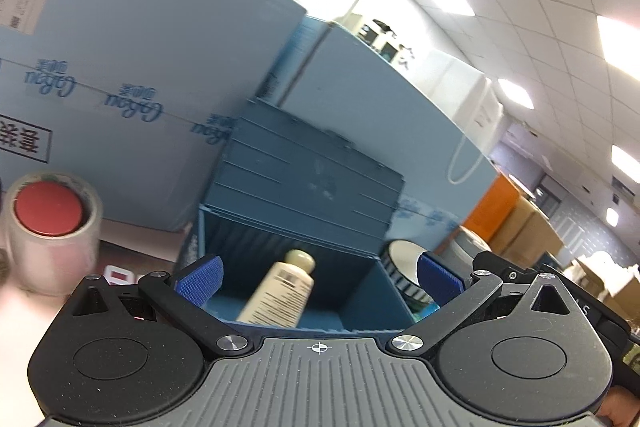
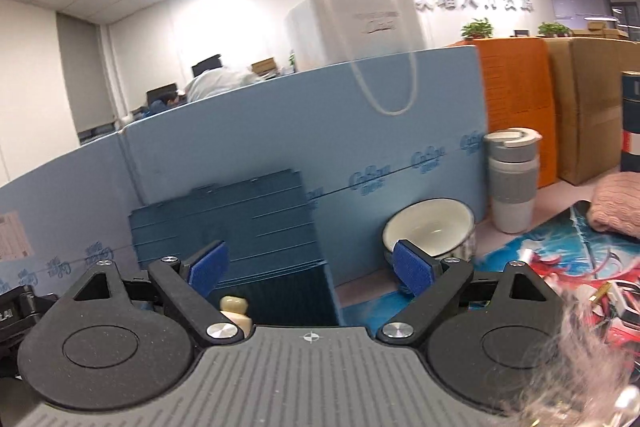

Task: Organize rigid objects
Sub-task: 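Withdraw the right gripper from the box back toward the mat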

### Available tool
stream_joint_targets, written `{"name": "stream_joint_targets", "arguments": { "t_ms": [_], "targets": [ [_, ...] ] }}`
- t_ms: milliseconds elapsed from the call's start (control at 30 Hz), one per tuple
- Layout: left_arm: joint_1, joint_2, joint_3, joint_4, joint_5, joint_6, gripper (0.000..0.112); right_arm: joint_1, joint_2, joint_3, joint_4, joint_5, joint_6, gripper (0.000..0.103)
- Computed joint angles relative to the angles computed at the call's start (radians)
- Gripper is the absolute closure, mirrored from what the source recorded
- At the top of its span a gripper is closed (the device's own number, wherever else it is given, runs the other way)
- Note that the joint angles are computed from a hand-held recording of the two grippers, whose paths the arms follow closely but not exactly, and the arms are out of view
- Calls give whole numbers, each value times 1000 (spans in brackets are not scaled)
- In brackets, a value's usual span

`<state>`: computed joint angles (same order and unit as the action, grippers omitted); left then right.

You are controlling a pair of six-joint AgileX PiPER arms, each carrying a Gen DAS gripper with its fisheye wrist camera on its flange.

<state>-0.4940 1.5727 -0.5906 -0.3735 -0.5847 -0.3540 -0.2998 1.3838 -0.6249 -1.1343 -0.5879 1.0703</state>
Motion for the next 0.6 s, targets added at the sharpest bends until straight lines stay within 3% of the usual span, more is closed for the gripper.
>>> {"name": "stream_joint_targets", "arguments": {
  "t_ms": [200,433,600],
  "targets": [
    [49,5,6,298,-4,-271,9,-115,1,4,-59,-49,47,14],
    [-31,27,-20,282,-13,-198,9,-242,36,-4,-120,-98,87,14],
    [-86,44,-37,280,-17,-113,9,-395,100,5,-146,-261,2,7]
  ]
}}
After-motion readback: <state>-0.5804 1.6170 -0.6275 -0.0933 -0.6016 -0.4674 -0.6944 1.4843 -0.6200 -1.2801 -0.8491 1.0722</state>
